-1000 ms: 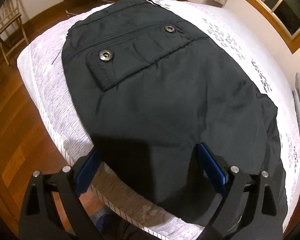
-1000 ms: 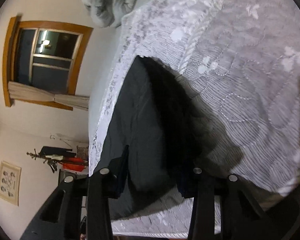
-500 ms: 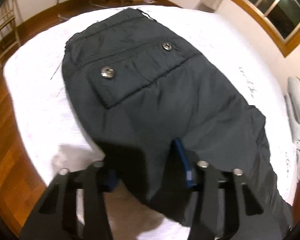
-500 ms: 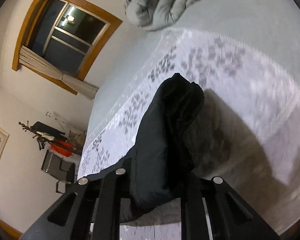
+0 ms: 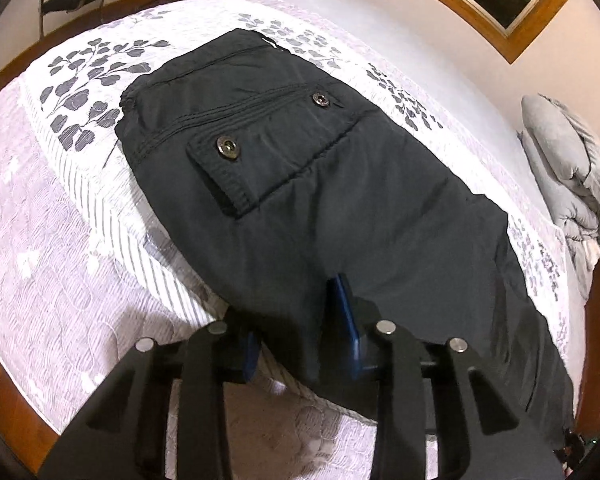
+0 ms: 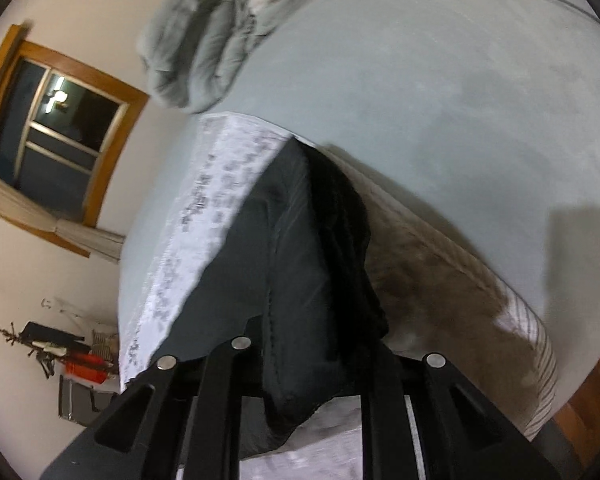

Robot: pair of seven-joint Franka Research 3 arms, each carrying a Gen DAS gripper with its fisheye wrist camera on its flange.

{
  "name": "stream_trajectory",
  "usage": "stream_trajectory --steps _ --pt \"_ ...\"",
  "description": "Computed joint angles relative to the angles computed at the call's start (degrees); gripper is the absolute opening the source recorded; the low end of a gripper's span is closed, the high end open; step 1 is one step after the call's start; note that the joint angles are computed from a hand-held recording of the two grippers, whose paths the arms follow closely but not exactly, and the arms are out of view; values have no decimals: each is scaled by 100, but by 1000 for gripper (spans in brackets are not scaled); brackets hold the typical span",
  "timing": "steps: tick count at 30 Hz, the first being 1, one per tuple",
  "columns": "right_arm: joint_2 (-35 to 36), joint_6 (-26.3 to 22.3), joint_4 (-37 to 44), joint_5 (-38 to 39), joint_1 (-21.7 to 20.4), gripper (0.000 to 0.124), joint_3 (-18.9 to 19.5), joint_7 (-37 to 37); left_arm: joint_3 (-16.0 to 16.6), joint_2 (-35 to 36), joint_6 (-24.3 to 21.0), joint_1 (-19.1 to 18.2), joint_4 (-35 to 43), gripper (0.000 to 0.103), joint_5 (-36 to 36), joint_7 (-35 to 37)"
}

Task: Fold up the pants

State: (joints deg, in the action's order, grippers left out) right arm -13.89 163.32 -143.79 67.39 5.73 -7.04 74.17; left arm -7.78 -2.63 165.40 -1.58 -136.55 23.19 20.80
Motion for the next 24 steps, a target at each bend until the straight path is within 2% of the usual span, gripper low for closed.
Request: stream_trajectory --steps 4,8,10,12,17,24 --pt "177 34 -25 423 17 16 -59 -345 16 14 119 22 -66 41 186 -138" --pt "215 102 -7 660 -25 16 18 -460 88 -206 296 104 -354 61 -3 87" --pt "227 108 -3 481 -73 16 56 -327 1 -309 292 154 -427 63 238 -37" --pt "223 119 -4 302 -99 17 98 -120 -45 -391 182 174 -438 72 388 25" --pt "263 162 76 -53 -107 17 152 330 -103 -672 122 171 -616 87 499 213" --pt "622 253 522 -1282 -174 17 246 1069 -164 -940 220 211 -923 89 409 184"
